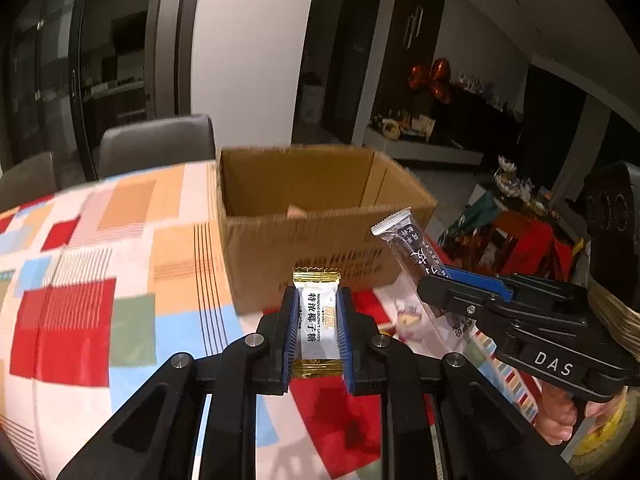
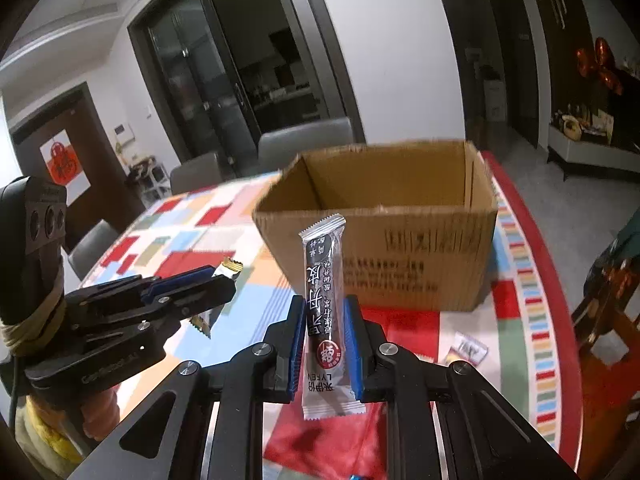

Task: Organize snacks
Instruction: 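Carry the gold bar and dark stick snack over the box and open both tools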

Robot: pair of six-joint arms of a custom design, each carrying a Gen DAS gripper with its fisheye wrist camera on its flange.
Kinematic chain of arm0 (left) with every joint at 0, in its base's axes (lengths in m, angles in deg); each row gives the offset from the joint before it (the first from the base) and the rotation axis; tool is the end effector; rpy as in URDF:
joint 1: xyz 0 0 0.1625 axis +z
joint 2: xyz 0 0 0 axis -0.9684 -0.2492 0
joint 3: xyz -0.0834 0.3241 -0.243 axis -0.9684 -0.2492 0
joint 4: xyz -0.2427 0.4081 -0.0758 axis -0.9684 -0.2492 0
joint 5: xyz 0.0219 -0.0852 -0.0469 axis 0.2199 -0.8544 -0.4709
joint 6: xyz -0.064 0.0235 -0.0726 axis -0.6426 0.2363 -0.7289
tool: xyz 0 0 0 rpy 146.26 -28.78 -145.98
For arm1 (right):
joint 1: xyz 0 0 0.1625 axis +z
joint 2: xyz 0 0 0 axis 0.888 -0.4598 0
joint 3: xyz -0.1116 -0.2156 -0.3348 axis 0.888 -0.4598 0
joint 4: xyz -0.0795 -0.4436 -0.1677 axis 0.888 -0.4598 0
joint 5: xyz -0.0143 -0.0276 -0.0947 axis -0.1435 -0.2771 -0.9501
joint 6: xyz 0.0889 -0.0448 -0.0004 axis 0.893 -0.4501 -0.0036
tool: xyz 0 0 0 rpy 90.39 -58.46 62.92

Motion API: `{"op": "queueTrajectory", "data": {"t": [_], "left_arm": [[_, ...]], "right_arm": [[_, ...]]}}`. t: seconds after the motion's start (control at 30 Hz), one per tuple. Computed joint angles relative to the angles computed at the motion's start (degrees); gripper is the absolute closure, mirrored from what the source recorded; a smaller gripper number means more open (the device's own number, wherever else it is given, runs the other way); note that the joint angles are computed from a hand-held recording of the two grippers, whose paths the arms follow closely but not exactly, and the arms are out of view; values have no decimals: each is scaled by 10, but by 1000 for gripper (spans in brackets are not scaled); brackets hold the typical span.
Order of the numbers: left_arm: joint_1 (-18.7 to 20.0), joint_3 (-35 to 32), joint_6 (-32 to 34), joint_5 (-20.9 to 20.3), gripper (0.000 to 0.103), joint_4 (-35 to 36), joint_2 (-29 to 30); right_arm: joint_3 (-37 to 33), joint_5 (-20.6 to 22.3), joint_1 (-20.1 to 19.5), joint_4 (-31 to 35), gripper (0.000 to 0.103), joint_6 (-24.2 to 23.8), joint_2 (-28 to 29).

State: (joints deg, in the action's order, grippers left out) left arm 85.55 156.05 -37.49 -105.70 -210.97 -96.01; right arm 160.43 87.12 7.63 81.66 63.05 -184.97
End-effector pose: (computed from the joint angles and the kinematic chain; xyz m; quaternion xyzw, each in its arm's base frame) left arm -0.4257 -0.2753 0.0101 0.3293 0.8801 -0.2912 0.1796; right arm 0.0621 -0.2401 0.3613 0.1741 -0.8851 0.3869 0.1915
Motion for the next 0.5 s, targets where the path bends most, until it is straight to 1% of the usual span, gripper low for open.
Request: {"op": "queueTrajectory", "data": {"t": [0.2,0.33,0.5], "left_arm": [[2,-24,30,19,84,-22,7],[10,-49,60,33,84,-39,19],[28,-80,92,37,84,-55,36]], "right_arm": [[-33,11,40,-8,83,22,14],[-58,30,71,-18,83,39,36],[-90,44,92,-25,83,47,67]]}}
